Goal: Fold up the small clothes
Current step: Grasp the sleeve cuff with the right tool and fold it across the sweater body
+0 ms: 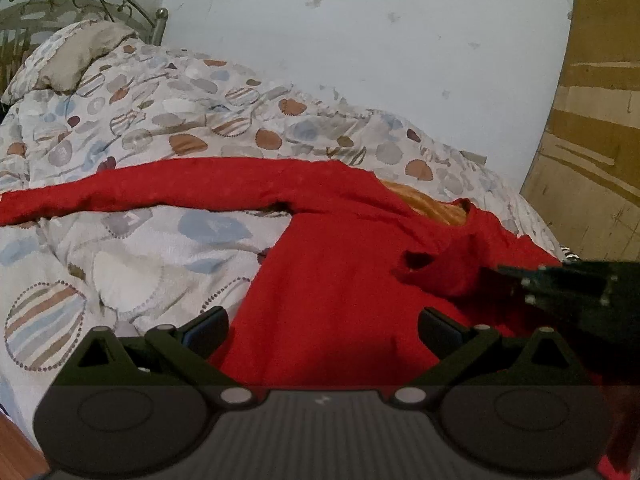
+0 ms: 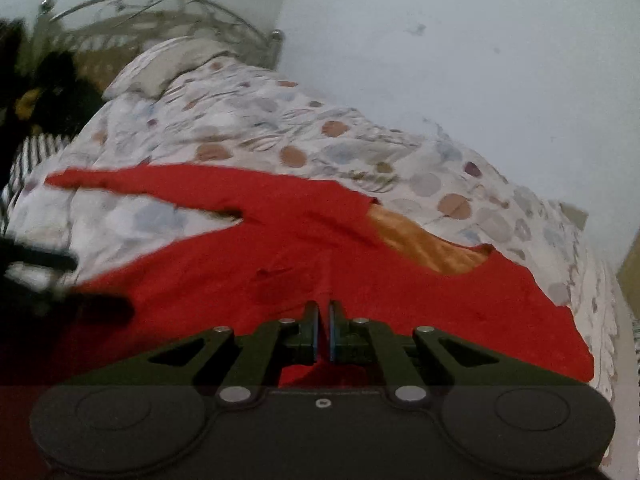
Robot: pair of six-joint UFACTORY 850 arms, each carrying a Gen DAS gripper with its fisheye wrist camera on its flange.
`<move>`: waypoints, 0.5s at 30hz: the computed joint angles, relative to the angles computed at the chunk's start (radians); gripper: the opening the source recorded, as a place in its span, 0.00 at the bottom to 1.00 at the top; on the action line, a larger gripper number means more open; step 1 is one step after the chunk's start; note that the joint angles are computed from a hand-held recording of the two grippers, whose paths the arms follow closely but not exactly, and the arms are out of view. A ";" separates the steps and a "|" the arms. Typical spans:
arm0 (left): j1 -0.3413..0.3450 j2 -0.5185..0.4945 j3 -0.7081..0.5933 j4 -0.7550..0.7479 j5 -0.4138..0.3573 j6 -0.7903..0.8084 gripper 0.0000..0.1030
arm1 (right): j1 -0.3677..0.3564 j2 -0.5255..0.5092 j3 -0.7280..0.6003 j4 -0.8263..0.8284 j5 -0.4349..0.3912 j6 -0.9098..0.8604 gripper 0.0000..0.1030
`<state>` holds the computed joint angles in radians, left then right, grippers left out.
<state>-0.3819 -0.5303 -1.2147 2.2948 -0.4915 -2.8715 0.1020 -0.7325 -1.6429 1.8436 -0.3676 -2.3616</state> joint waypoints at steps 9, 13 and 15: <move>0.006 -0.015 -0.038 -0.047 -0.022 0.000 1.00 | -0.010 0.037 0.113 0.030 -0.039 -0.206 0.05; 0.020 -0.051 -0.104 0.031 0.034 -0.041 1.00 | -0.022 0.033 0.118 -0.123 -0.045 -0.078 0.14; 0.026 -0.077 -0.147 0.099 0.057 -0.085 1.00 | -0.033 0.051 0.144 -0.133 -0.073 -0.090 0.23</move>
